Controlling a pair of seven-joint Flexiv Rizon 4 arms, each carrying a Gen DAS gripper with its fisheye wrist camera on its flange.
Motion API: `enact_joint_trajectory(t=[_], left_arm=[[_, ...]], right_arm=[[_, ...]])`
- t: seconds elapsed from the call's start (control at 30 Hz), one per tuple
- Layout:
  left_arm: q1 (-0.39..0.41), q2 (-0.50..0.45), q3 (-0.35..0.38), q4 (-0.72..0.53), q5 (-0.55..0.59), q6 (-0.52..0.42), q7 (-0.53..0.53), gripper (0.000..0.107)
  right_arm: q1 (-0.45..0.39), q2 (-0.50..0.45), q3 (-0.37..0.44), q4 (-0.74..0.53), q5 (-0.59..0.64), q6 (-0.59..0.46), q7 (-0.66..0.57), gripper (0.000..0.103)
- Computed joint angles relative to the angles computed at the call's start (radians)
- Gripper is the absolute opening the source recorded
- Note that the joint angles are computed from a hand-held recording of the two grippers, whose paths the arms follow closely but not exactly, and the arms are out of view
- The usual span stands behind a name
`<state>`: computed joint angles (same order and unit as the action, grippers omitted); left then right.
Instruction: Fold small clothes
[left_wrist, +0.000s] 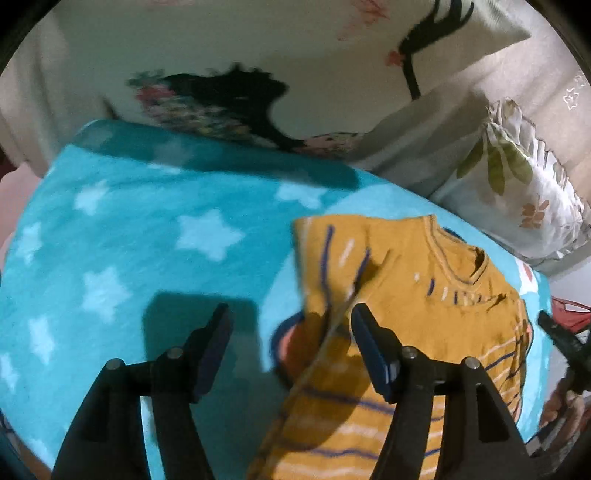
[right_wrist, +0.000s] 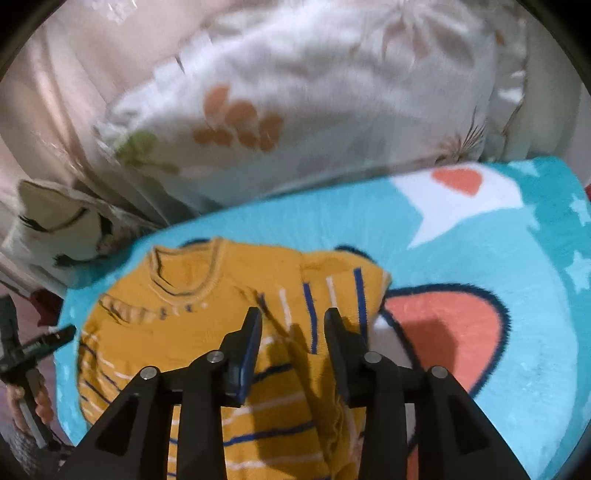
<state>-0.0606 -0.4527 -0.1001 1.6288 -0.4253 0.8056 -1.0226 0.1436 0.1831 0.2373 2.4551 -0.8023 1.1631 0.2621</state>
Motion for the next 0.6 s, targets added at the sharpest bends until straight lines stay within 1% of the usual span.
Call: enact_joint_trajectory(t=[0.07,0.13,0.17,0.2,0.23,0.27,0.3,0.33,0.37,0.4,0.43,0.47,0.5,0.6], left_arm=[[0.007,0.032,0.004,0.048,-0.009,0.012,0.012,0.065],[0.007,0.061,0.01,0.102,-0.007,0.036,0.034,0.065],[0.006,0.083,0.013,0.14,-0.002,0.051,0.051,0.065],[-0.001,0.093,0.019,0.159,0.01,0.058,0.052,0.065],[-0.011,0.095,0.028,0.175,0.034,0.067,0.041,0.065],[-0.024,0.1,0.044,0.188,0.074,0.073,0.019,0.065],[-0.042,0.098,0.064,0.198,0.127,0.09,-0.015,0.065],[-0.057,0.094,0.085,0.199,0.186,0.107,-0.051,0.065],[-0.081,0.085,0.115,0.193,0.269,0.123,-0.107,0.065],[-0.083,0.083,0.12,0.193,0.297,0.126,-0.13,0.065],[-0.072,0.086,0.111,0.201,0.29,0.128,-0.133,0.065],[-0.059,0.094,0.1,0.21,0.271,0.126,-0.134,0.065],[-0.049,0.104,0.093,0.218,0.256,0.126,-0.136,0.065],[-0.028,0.134,0.082,0.243,0.219,0.126,-0.141,0.065]], right_arm=[[-0.002,0.022,0.019,0.002,-0.04,0.008,0.055,0.041],[-0.006,0.022,0.039,0.006,-0.111,0.05,0.14,0.041],[-0.007,0.008,0.045,0.003,-0.154,0.071,0.187,0.043],[-0.007,0.0,0.047,0.006,-0.199,0.095,0.234,0.047],[-0.006,-0.016,0.051,0.009,-0.255,0.118,0.297,0.049],[0.008,-0.025,0.049,0.014,-0.259,0.123,0.315,0.05],[0.023,-0.044,0.045,0.018,-0.251,0.131,0.324,0.05],[0.049,-0.068,0.045,0.021,-0.204,0.122,0.312,0.05],[0.076,-0.079,0.047,0.02,-0.148,0.088,0.284,0.05],[0.1,-0.091,0.046,0.018,-0.095,0.056,0.249,0.05],[0.104,-0.096,0.035,0.027,-0.097,0.067,0.253,0.05],[0.1,-0.09,0.025,0.034,-0.128,0.08,0.283,0.05],[0.106,-0.082,0.023,0.035,-0.113,0.078,0.288,0.05],[0.132,-0.053,0.037,0.011,-0.054,-0.003,0.255,0.05]])
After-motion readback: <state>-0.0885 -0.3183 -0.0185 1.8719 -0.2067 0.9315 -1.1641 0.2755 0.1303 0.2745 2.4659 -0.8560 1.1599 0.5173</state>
